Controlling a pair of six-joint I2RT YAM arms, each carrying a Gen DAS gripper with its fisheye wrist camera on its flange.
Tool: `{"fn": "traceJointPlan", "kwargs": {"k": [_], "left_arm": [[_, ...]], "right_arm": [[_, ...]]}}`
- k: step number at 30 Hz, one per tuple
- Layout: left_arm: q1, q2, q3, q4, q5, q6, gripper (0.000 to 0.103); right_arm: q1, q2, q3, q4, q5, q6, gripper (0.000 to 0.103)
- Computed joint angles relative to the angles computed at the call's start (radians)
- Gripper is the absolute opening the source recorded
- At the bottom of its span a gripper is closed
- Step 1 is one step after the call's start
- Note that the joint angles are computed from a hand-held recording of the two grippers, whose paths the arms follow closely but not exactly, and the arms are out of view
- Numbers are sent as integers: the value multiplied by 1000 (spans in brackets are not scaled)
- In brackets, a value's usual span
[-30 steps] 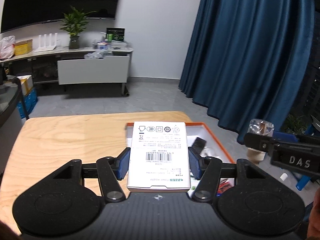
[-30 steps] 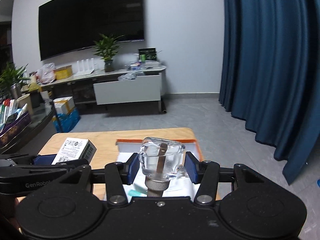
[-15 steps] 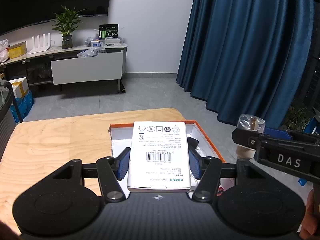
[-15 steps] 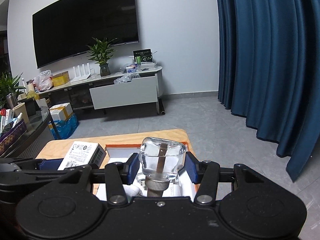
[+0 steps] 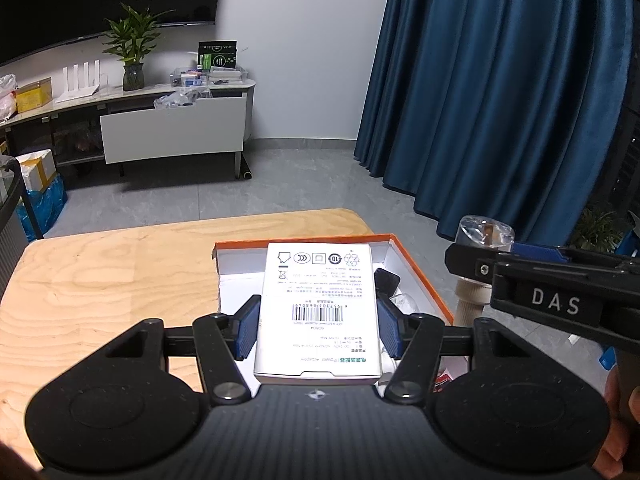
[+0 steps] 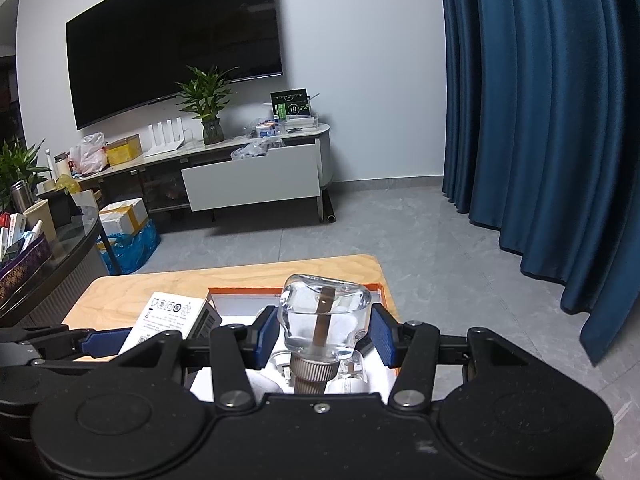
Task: Organize rigid objects
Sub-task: 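Lower the adapter box and glass diffuser into the white box with both grippers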
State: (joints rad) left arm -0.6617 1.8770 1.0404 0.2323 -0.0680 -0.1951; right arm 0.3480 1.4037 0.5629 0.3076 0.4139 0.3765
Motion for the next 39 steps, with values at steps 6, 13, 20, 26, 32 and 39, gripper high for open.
{"fn": "traceJointPlan", "kwargs": {"k": [6, 13, 20, 26, 32, 39], "left_arm": [[5, 9, 6, -2, 6, -4, 60], [10, 26, 20, -13, 12, -13, 60], [17, 44, 40, -24, 23, -14, 60], [23, 58, 59, -33, 38, -17, 60], [22, 69, 64, -27, 44, -13, 60], [28, 84, 77, -30, 53, -9, 60]], "right_arm": [[-15, 36, 26, -2, -22, -4, 60], [-33, 64, 52, -12, -52, -14, 60], [-49, 99, 76, -19, -74, -18, 60], [-59, 129, 99, -25, -87, -16, 61], [-62, 158, 119, -24, -91, -19, 61], [-70, 189, 137, -20, -101, -21, 61]]}}
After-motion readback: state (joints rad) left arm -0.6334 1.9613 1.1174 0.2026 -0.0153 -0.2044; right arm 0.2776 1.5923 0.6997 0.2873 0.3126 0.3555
